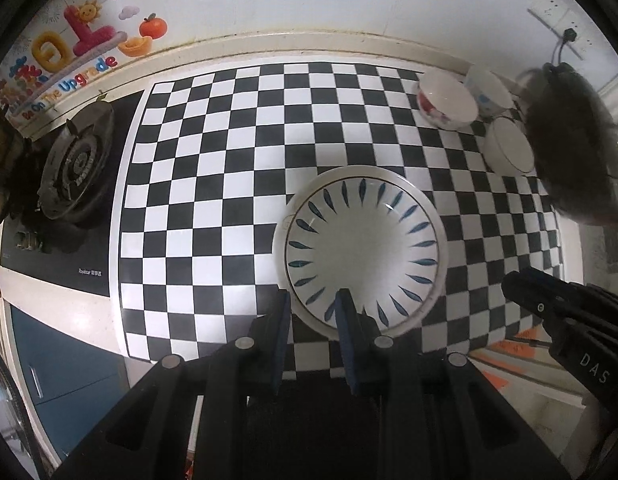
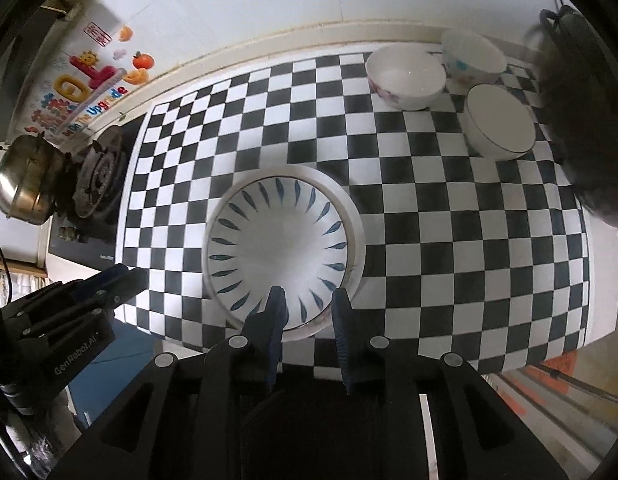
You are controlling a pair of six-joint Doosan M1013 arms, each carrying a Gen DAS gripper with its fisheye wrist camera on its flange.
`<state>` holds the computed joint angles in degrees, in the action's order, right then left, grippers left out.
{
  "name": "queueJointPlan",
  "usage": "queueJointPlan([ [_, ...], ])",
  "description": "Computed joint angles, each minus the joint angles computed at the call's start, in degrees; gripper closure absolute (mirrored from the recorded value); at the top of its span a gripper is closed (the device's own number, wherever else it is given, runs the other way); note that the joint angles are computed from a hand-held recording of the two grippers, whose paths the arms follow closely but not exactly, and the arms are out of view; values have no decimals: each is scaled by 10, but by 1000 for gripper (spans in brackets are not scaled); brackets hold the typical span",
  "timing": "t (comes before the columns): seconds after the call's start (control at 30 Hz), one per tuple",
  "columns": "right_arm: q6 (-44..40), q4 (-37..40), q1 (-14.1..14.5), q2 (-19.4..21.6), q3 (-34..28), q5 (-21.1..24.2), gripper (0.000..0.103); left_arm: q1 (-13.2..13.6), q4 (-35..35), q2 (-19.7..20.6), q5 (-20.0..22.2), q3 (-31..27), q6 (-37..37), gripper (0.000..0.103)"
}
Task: Organize plates and bowls
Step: 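Lower the blue-striped plate onto the stack and open both tools, then reach both tools to a white bowl rim and close both on it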
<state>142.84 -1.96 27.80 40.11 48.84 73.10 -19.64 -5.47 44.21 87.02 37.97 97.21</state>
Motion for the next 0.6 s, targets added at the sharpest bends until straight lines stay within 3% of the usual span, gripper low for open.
queueJointPlan([
  [0.33,29,-6,14,-6,-13,10,76,9,-25,-14,-16,3,27,82],
  [0.4,40,-11,15,-6,-14,10,55,12,-38,-10,-19,-5,32,81],
  [0.43,45,-14,15,-6,-13,7,50,13,-44,-7,-19,-9,34,76],
  [0.5,62,-18,14,-15,4,-23,33,16,-64,5,-14,-29,40,75],
  [0.6,81,-38,10,-26,24,-61,23,19,-96,39,17,-87,44,75],
])
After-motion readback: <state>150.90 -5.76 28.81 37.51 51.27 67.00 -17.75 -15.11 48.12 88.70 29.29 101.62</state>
